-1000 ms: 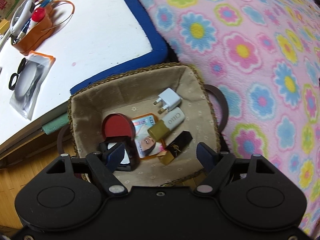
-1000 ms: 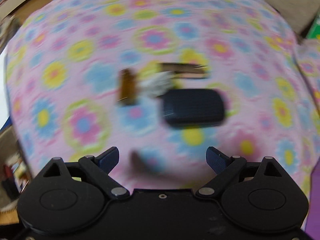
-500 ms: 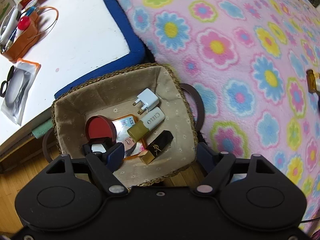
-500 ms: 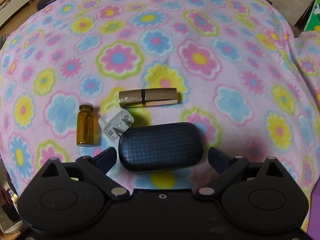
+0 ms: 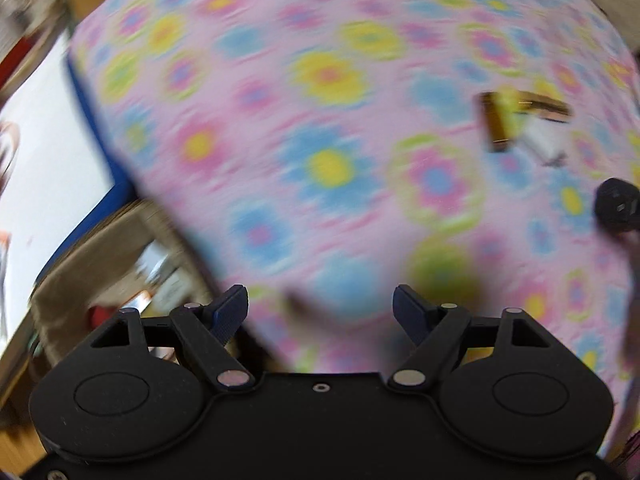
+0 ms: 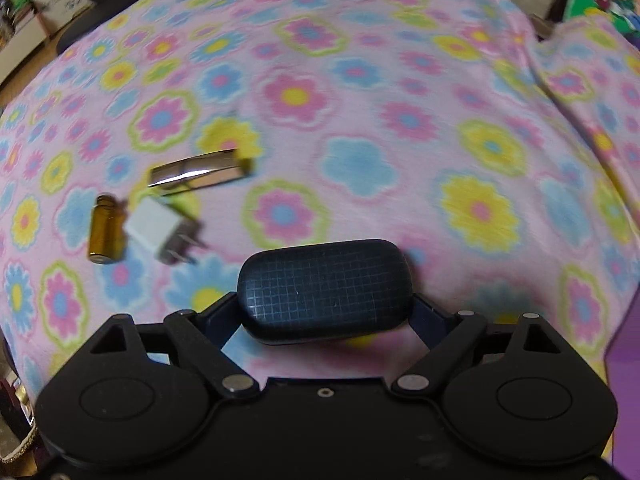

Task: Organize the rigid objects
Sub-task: 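Grasp the dark blue textured case with the right tool, then grasp the white plug adapter with the left tool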

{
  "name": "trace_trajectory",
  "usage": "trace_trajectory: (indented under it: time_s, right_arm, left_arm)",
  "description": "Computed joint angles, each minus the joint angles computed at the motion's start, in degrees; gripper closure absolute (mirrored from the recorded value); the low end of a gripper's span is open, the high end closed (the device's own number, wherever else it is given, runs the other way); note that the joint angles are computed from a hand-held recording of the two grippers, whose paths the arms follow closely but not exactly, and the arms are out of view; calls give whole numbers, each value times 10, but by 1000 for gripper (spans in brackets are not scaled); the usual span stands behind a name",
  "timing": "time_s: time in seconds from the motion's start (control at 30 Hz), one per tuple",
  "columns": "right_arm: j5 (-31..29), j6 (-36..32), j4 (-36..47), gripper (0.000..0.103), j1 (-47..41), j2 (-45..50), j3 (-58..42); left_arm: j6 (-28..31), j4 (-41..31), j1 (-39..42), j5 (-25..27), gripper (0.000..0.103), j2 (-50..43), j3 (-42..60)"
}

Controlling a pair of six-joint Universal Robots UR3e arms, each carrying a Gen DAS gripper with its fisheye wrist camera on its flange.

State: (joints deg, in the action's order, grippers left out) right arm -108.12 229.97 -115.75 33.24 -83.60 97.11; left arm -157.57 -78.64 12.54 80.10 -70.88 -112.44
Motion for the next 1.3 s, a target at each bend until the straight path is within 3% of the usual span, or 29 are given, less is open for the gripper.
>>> trace_trajectory:
  time_s: [0.23, 0.47, 0.9, 1.3]
  right_arm:
    - [-12, -11, -46, 13, -19, -50, 72]
    - [10, -31, -89, 13, -35, -105, 134]
    - [30, -39, -120, 13, -55, -145, 181]
    - [38, -38, -109, 13, -60, -132, 168]
  left_arm:
    - [-131, 41, -179, 0, 27, -159, 134]
    - [-154, 72, -289, 4, 27, -297, 277]
    - [-155, 126, -335, 18, 28, -408, 337]
    - [-161, 155, -344, 18, 28, -428, 343]
